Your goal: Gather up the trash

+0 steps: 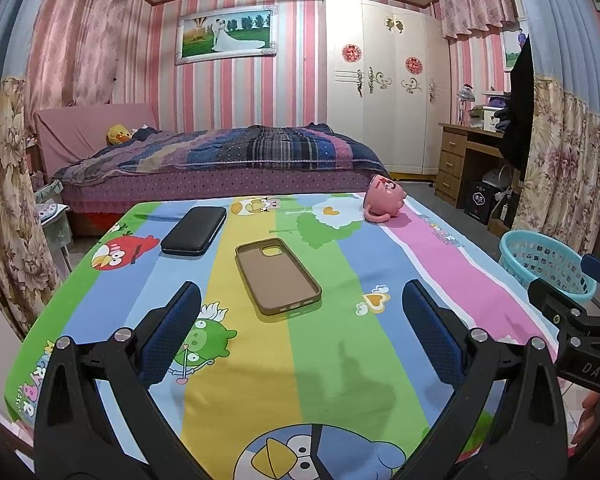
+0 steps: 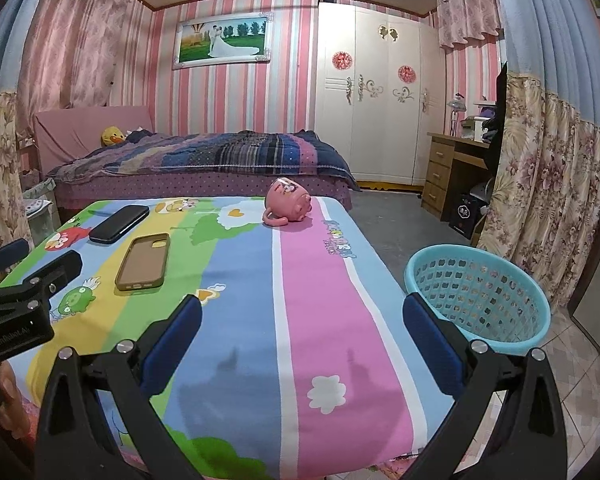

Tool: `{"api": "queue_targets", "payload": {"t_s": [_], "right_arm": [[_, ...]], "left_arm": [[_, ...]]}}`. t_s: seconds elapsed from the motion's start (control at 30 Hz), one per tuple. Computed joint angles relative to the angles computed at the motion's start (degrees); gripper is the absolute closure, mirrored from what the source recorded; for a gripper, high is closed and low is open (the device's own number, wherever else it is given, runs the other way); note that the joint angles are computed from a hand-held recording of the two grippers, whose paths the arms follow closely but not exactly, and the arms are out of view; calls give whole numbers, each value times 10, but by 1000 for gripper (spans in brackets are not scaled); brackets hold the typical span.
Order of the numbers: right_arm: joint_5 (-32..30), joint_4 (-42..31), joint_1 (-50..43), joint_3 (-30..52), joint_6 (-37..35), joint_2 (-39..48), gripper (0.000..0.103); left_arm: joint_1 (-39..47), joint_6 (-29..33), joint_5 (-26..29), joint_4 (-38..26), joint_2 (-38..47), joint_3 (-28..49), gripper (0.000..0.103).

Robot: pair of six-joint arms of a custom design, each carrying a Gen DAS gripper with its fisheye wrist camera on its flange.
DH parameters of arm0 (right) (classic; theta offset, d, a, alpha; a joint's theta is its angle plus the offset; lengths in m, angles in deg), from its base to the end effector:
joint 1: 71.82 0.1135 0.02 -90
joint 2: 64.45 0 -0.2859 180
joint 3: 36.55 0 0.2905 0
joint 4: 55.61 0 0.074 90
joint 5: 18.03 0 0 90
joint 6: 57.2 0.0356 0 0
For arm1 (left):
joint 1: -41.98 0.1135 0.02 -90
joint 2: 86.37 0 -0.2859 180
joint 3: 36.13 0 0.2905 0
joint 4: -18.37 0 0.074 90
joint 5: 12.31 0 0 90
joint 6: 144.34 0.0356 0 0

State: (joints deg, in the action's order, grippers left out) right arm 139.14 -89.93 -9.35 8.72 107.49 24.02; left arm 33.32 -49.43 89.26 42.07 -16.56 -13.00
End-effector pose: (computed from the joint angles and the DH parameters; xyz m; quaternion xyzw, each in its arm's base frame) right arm 0.1415 0.2004 0.1147 0.1479 0.8170 -0.1165 0.5450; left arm 0.2173 -0.0403 0.1280 0.1533 0.8172 -0.1020 0.5462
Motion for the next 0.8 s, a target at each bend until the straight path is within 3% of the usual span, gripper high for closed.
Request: {"api": "queue_targets", "payload": {"t_s": [0.8], "right_arm": [[1, -27, 2, 1, 24, -6, 5]], "left_arm": [[4, -2, 3, -4, -4, -1, 6]]}}
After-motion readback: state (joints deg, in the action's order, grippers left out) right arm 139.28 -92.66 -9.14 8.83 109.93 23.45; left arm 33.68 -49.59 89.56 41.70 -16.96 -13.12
